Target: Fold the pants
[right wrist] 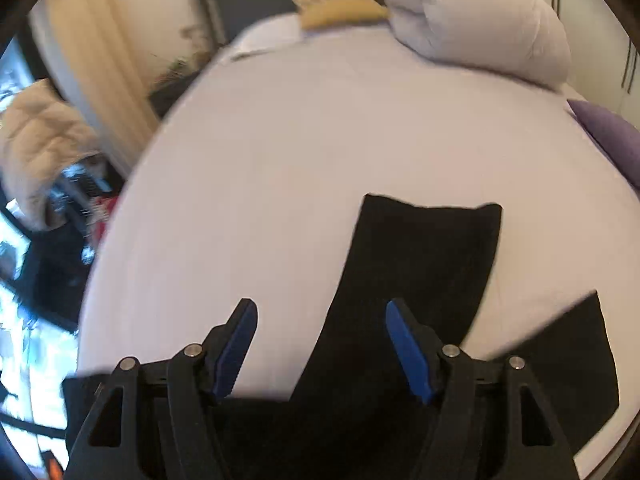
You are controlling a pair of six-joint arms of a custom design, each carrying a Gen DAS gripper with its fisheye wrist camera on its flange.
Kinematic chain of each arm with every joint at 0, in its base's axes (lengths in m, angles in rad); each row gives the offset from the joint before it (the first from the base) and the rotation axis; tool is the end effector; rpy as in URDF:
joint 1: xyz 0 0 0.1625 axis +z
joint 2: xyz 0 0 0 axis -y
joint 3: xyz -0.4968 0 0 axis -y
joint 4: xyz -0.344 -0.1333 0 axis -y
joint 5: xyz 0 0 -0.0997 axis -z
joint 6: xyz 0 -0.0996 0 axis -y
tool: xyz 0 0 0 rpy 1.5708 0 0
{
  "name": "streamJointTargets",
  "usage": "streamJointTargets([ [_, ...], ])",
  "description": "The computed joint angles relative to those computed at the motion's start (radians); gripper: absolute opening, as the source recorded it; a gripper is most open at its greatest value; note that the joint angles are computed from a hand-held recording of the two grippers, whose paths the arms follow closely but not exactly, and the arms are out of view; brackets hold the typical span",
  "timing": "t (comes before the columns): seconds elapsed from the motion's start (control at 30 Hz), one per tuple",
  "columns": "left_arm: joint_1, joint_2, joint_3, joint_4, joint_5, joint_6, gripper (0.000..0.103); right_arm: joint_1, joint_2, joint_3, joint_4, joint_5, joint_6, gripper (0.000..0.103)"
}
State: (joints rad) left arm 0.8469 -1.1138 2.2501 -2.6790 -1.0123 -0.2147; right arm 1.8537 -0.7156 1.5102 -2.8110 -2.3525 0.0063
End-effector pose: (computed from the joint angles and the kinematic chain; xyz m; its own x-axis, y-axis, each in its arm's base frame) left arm -0.1661 -0.4689 0.2090 -0.7522 0.4001 -0.5235 0.5136 0.8538 -0.0854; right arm 0.2662 -0.6895 0.2221 -0.7678 0.0989 0.6330 -0.2471 0.8659 -0.4350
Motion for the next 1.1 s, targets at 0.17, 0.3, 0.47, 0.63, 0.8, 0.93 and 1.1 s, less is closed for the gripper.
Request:
streamJointTargets([
  [0.17,0.015,-0.031,0.036,-0.027,-0.013,0.022,0.014,-0.057,0.130,-0.228,0.237,-0.152,0.168,0.070],
  [0.3,0.034,-0.041,0.030,-0.021,-0.038,0.032,0.014,-0.105,0.153,-0.282,0.368,-0.129,0.280,0.070],
  [0.47,0.048,-0.048,0.010,0.001,-0.043,0.043,0.014,-0.103,0.150,-0.247,0.230,-0.113,0.147,0.023],
  [0.63,0.045,-0.042,0.003,0.011,-0.030,0.047,0.014,-0.115,0.031,-0.092,0.035,0.004,0.155,0.006],
  [0.8,0.038,-0.040,-0.001,0.026,-0.015,0.049,0.014,-0.127,-0.213,0.249,-0.366,0.165,0.153,0.006],
  [0.93,0.028,-0.036,-0.002,0.037,0.002,0.052,0.014,-0.167,-0.418,0.516,-0.607,0.252,0.221,0.006],
  [1.1,-0.005,-0.005,0.002,0.034,0.030,0.021,0.014,-0.365,-0.619,0.805,-0.789,0.424,0.370,0.007],
])
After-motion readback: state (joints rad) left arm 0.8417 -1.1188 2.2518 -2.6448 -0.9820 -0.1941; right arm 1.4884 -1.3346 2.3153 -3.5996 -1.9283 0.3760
